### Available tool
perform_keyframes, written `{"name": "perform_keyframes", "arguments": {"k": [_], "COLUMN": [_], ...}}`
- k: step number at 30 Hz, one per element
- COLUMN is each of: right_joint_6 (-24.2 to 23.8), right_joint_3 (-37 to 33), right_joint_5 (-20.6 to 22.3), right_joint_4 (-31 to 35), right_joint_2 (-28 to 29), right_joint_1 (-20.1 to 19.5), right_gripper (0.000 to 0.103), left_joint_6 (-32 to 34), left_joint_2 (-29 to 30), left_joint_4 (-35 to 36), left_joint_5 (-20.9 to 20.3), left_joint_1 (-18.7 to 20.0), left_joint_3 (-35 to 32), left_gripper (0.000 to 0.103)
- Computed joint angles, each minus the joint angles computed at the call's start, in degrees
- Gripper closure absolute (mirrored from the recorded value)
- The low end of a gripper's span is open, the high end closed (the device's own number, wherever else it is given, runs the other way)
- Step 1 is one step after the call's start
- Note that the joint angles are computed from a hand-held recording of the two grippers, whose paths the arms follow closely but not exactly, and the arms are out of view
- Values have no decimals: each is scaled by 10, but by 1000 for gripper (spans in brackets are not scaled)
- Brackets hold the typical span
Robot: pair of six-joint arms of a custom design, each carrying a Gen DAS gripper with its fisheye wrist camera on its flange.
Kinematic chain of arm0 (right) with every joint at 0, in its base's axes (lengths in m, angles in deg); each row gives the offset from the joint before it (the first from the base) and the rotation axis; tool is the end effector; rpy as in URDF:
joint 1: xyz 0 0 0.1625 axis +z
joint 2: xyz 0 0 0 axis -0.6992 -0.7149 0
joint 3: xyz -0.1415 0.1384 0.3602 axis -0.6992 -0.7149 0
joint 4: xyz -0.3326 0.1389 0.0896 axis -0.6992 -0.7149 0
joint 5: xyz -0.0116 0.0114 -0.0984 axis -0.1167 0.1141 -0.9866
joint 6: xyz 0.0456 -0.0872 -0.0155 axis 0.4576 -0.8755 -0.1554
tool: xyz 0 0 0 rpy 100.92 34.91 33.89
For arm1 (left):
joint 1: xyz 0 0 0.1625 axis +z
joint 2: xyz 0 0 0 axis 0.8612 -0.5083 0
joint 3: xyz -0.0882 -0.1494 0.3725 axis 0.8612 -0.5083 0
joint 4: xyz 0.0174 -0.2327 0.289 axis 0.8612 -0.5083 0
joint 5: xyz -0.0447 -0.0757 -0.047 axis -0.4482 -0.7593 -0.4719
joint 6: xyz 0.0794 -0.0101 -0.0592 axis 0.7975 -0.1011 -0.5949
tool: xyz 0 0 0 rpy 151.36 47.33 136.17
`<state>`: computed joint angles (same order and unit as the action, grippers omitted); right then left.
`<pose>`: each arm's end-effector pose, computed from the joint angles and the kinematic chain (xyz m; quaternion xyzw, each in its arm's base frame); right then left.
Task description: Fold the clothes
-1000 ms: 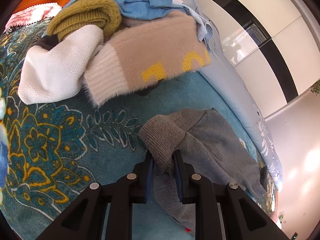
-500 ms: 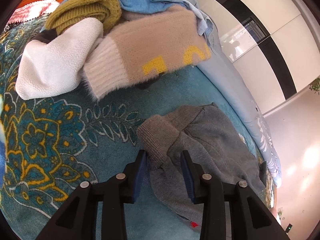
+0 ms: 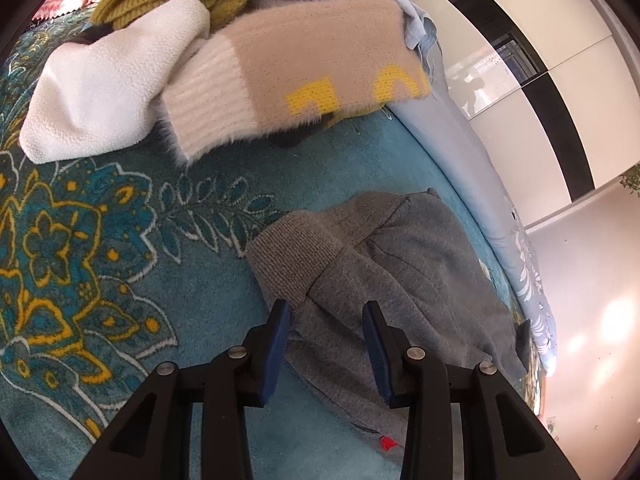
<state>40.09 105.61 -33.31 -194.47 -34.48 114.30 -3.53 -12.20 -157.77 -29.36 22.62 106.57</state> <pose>0.0004 -0.3097 0.2807 -0.2682 -0.8843 0.3453 0.1640 0.0938 -0.5183 0.3306 -0.1110 0.9357 -0.3235 0.0866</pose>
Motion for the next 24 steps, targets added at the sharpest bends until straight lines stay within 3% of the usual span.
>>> {"name": "perform_keyframes", "arguments": {"k": [5,7,10,12,13,14,16,19,20,22,24], "right_joint_6": [21,18,46,63,63,58,46,14,-2,-26,-45], "right_joint_3": [17,13,-5,-6,-5,-3,2,26,34,45,54], "right_joint_5": [18,25,-8,-2,2,7,8,53,67,42,22], "right_joint_4": [22,15,1,-16,-24,-31,-39,-55,-57,-64,-52], "right_joint_2": [-29,-13,32,44,46,46,38,-20,-45,-67,-72], "right_joint_1": [7,15,29,20,18,17,24,28,31,55,46], "right_gripper": [62,62,63,72,90,91,94,95,95,95,95], "left_joint_6": [-2,-5,-15,-19,-21,-23,-26,-13,-6,12,24], "left_joint_2": [-4,-2,0,-1,-3,-5,-9,-26,-34,-50,-56], "left_joint_4": [-1,1,6,10,7,2,-4,-23,-28,-40,-40], "left_joint_5": [2,2,10,15,15,18,35,36,38,55,68], "left_joint_1": [1,-1,-5,-7,-6,-7,-11,-21,-26,-38,-42], "left_joint_3": [2,1,1,0,1,3,7,22,28,41,46], "left_gripper": [64,64,64,64,69,74,98,98,103,103,103]}}
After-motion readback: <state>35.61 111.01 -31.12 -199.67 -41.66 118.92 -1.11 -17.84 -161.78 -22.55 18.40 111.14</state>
